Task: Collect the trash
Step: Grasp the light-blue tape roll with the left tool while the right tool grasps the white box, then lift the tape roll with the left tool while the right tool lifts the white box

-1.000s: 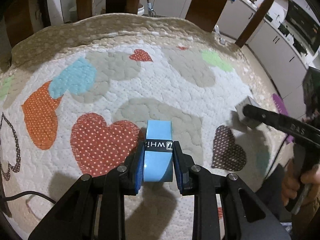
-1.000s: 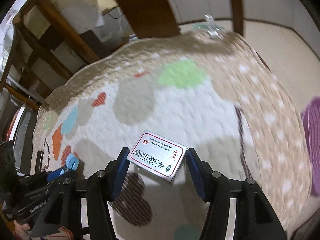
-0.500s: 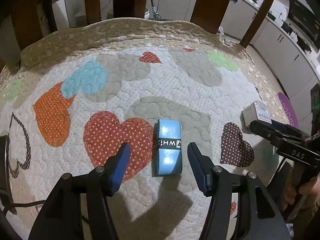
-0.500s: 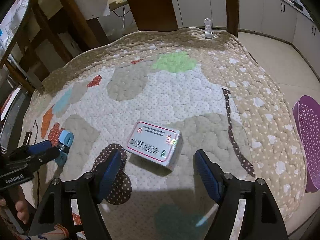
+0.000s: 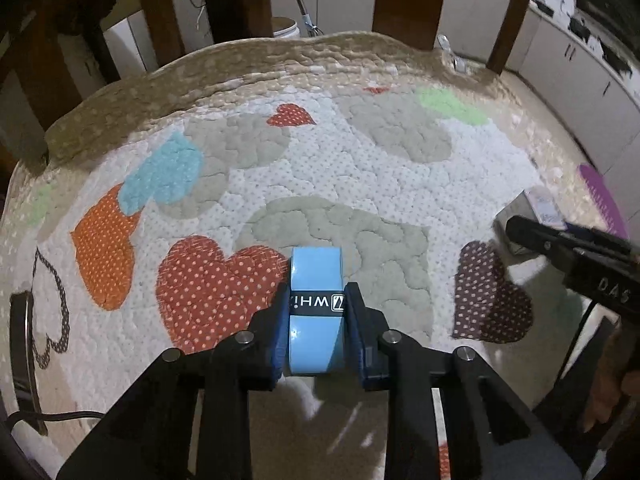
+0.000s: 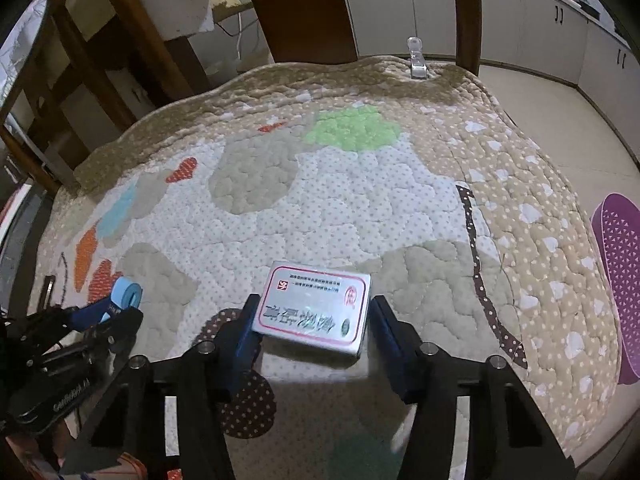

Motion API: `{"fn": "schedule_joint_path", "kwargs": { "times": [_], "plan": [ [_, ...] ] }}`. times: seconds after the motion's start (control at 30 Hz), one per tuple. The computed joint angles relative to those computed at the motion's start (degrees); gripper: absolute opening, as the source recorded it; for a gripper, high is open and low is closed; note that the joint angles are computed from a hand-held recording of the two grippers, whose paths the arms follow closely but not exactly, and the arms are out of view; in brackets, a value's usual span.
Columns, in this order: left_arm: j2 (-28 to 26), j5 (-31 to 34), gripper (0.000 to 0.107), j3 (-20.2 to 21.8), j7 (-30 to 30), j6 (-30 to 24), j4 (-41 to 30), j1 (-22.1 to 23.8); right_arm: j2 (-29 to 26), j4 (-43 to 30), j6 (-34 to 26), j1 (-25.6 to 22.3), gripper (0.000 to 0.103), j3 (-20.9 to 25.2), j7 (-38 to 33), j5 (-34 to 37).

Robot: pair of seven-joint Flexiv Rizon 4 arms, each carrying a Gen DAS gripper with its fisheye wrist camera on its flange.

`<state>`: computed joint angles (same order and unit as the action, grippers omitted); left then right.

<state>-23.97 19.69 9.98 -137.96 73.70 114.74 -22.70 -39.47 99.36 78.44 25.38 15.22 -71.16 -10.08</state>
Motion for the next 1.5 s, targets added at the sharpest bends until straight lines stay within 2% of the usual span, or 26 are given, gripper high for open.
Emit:
{"fn": "schedule_joint_path", "kwargs": {
  "times": [0.2,0.43,0.57,0.8,1.13,1.33,1.5],
  "plan": [
    [3.14,3.29,0.025,1.31,-4.10,-0.89,0.64,-2.22,1.87,2.26,2.54,0.13,0.052,-0.16,0.31,0.14],
    [7.03,11.34,0.025,0.24,-10.97,-8.15,-1.48,-3.90,5.64,7.04,6.98,1.49,0.052,-1.71,1.99,-1.10],
    [9.59,15.50,0.025,-1.65,-14.45,-11.41,-2.00,-3.78,8.22,10.48,9.92,2.57,0.052,-3.10,3.39,-2.18],
    [13.68,21.94,0.025,-6.02,-18.89,-17.92,-2.77,-3.03,12.81,16.77,14.47,7.07,0.052,-8.40,6.71,-5.74],
    [18.23,25.13,0.025,-11.65,-22.56,-21.01,-1.40,0.19,16.52,20.66,17.97,8.05,0.052,-9.75,8.92,-6.97],
    [20.09,26.47,0.025,-13.44,-24.08,-21.21,-0.77,1.31,19.11,23.69,20.80,16.11,0.052,-18.29,9.78,-7.78],
    [20.73,27.01,0.025,-14.30,-24.58,-20.72,-0.29,2.05,20.25,24.98,22.22,20.35,0.052,-22.17,8.62,-6.80]
  ]
}}
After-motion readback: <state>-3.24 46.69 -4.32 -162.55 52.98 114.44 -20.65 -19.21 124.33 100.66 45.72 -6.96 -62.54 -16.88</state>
